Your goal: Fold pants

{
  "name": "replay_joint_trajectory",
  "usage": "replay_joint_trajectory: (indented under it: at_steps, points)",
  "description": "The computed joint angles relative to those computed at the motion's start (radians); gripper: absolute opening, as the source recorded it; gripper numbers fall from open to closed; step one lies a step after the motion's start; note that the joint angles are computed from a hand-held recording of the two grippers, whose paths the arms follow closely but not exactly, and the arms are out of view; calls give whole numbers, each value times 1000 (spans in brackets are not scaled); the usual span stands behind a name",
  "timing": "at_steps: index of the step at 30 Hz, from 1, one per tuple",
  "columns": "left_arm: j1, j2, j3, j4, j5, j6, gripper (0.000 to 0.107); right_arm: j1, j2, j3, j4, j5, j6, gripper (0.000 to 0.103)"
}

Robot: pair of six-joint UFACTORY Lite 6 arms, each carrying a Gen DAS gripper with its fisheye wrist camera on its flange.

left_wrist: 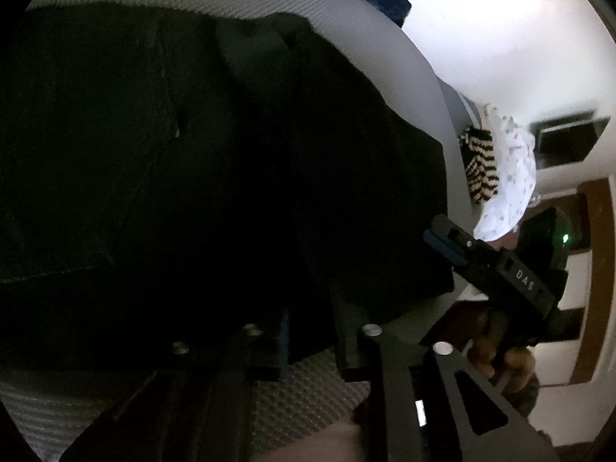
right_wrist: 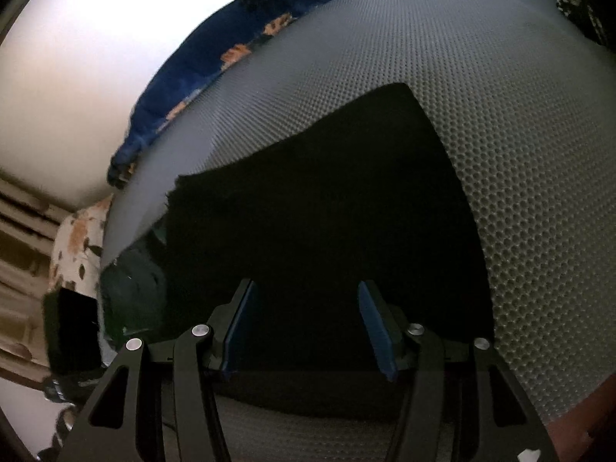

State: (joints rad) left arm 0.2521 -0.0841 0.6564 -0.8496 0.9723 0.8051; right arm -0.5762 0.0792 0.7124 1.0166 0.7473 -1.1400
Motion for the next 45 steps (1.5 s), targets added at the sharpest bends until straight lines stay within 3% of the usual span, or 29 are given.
replay_joint_trajectory:
  at_steps: [3, 7, 12, 18, 22, 28, 31, 35, 36, 39, 45]
  points:
    - [-27, -74, 12, 74, -44, -42, 31, 13, -28, 6, -18, -14, 13, 52]
    - [-102, -152, 34, 117, -200, -61, 33, 48, -80, 22, -19, -122, -18, 52]
    - [-257, -70, 106, -28, -397, 129, 36, 122, -4, 108, -30, -284, -32, 52]
    - [-312, 227, 319, -97, -443, 194, 36, 182, 123, 206, -14, -414, -55, 52]
    - [-361, 392, 457, -26, -487, 109, 36, 222, 182, 239, -28, -523, -65, 52]
    - [-363, 389, 436, -93, -501, 191, 36, 218, 230, 280, -51, -527, -30, 54]
    - [-364, 350, 417, -20, -496, 98, 39, 229, 207, 278, -177, -527, 106, 54]
    - [-286, 205, 312, -43, -438, 96, 59, 204, 101, 195, -144, -472, 96, 53]
    - [-260, 161, 279, -50, -421, 106, 60, 204, 73, 170, -139, -465, 97, 53]
    - [-144, 2, 174, -26, -347, 90, 61, 218, -9, 83, -156, -451, 118, 53]
    - [264, -235, 75, 46, -91, 110, 62, 349, -137, -87, -234, -456, 236, 53]
